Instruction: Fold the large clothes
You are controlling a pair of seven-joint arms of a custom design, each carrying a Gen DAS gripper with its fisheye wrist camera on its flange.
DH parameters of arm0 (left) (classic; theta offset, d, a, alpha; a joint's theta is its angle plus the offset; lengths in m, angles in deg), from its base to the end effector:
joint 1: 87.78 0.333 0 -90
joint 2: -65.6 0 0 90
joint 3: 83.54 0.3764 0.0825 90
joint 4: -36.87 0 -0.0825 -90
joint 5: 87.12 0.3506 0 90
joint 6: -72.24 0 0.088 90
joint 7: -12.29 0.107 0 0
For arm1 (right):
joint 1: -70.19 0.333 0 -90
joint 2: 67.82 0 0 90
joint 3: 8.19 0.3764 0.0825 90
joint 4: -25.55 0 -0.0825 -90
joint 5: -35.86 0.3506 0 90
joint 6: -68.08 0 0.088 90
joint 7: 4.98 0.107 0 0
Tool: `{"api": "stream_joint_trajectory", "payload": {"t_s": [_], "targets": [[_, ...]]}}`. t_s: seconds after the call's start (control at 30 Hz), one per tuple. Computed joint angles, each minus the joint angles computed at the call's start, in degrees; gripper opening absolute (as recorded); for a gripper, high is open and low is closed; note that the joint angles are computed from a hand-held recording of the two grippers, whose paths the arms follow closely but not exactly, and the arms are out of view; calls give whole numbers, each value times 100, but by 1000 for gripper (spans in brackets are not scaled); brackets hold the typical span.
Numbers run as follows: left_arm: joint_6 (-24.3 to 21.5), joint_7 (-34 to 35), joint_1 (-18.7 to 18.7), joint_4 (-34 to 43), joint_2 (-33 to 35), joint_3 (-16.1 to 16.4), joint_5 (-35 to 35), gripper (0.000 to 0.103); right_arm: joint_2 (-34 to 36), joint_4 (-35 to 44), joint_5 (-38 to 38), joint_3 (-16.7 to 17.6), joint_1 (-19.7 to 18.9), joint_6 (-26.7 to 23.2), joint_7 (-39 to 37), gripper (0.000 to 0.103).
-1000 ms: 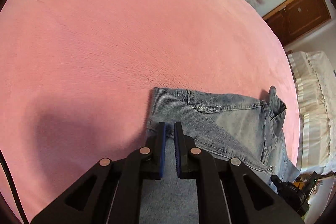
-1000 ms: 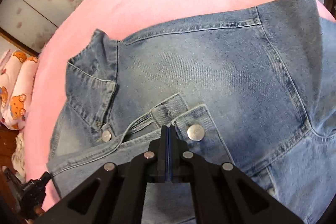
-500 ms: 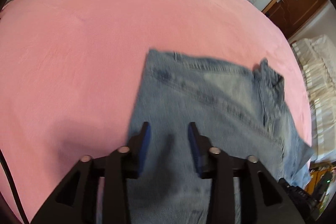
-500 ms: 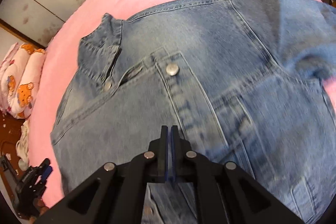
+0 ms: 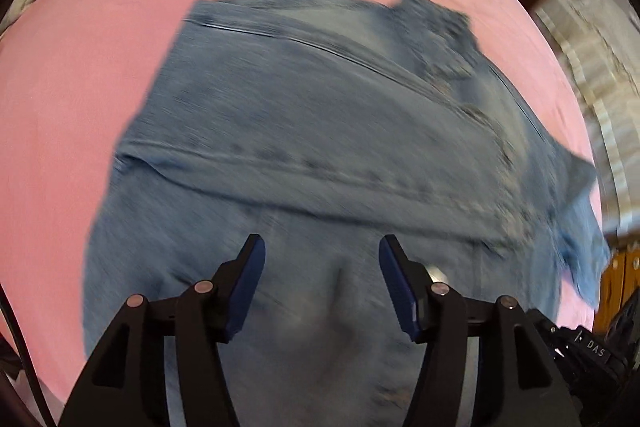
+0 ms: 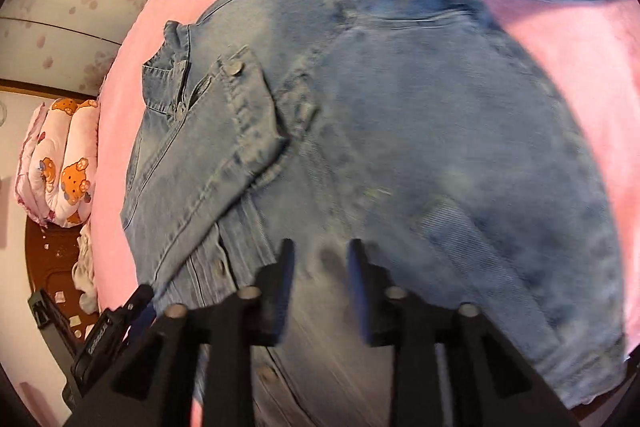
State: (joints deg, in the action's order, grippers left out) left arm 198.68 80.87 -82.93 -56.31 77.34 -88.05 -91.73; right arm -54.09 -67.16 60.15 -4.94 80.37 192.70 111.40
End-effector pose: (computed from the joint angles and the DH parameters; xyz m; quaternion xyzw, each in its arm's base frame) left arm 0.6383 0.0065 0.6074 -0.8234 0.5341 -0.1788 0.0694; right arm 0.6267 0.1611 0.5884 -0.5281 0.8117 0.1123 0.2228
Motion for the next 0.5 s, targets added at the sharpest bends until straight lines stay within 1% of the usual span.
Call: {"api": "stream_joint_trajectory", "payload": {"t_s": [0.1, 0.13, 0.3, 0.47, 0.5], "targets": [[-376, -54, -234, 207, -7, -151, 90, 70, -258, -175, 79, -83, -183, -276, -239, 35], [-517, -72, -314, 312, 15, -206, 72, 70, -325, -207, 84, -121, -237, -353, -316, 37], [-1081, -210, -740, 1100, 336, -435, -41, 71, -606, -293, 44, -375, -559, -617, -538, 38], [-1749, -312, -1297, 2238, 829, -590, 222, 72, -661, -127, -152, -610, -902, -843, -655, 38], [-1819, -341, -1373, 2385, 893, -606, 224, 75, -632, -43, -207, -653, -976, -923, -668, 38]]}}
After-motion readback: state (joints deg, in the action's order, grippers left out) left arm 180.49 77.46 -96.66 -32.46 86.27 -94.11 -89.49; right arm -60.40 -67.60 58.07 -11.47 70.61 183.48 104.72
